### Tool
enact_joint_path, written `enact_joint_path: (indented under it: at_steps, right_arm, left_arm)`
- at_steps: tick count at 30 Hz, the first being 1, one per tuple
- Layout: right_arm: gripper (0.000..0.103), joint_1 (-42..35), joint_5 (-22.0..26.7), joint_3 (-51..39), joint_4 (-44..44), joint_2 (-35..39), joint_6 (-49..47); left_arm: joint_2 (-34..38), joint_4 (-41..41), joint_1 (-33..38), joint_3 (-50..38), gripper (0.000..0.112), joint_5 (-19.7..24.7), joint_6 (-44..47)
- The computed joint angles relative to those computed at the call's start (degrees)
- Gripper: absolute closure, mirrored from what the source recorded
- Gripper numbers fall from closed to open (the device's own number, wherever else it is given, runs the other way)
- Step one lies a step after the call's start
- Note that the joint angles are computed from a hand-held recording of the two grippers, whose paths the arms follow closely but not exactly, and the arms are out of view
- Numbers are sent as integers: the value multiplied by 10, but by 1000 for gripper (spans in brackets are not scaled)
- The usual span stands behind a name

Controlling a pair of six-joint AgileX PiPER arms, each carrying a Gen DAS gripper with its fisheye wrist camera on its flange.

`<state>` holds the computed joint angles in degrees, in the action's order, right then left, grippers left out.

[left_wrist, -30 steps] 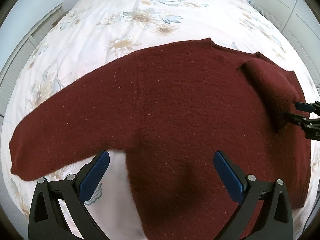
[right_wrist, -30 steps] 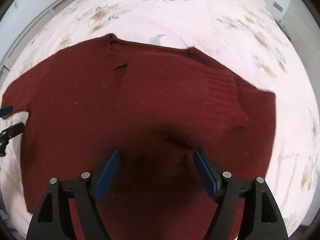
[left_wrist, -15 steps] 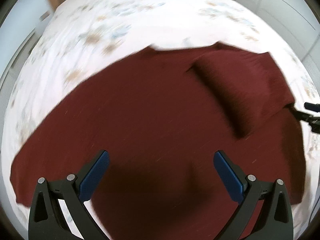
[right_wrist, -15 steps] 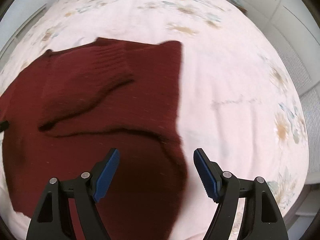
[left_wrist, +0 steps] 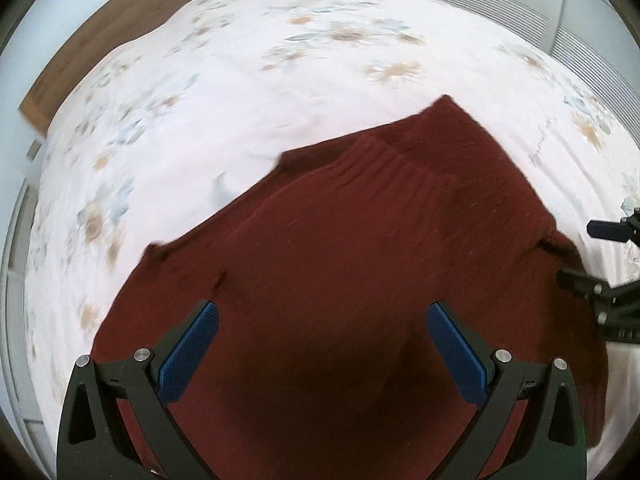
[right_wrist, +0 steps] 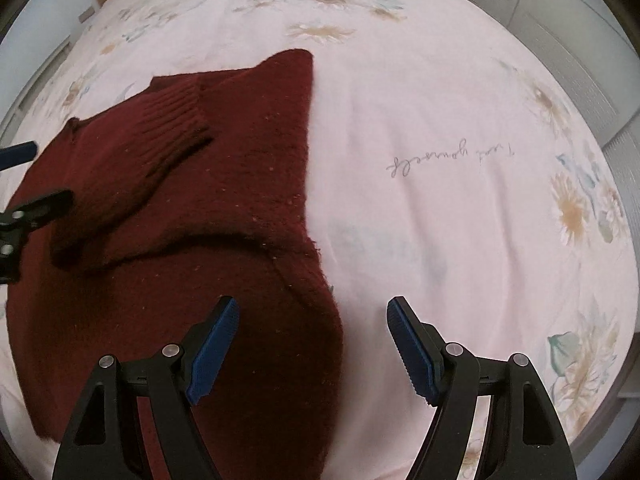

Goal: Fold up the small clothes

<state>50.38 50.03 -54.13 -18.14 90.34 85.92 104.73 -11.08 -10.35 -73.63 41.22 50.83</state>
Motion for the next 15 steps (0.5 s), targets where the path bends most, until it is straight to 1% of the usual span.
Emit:
enact_joint_path:
  at_steps: [5,7,8,9,11,13,15]
  right_arm:
    - [25,-16,-38,13,4,14,1]
    - [25,-22,-49,17,8,16,-2]
    - [25,-23,-55,21,9,16,1]
    - [25,-25,-67,27,9,20,4]
    - [25,-25,-75,30,8,23,8]
    - [25,-27,-80,32,7,25,7]
    - [25,-27,-76,27,1,29,8]
  left_arm:
    - [34,27,-54,-1,10,-18,-34]
    - [59,60,-81,-15,10,-21,-75]
    - [72,74,-90,-23,13,-17,-92]
    - [86,80,-96,-34,18,-9,-102]
    - [113,95,-108,-53,25,6,-125]
    - [127,101,-111,-60,25,5,-134]
    - [137,89,-106,-70,26,7,-128]
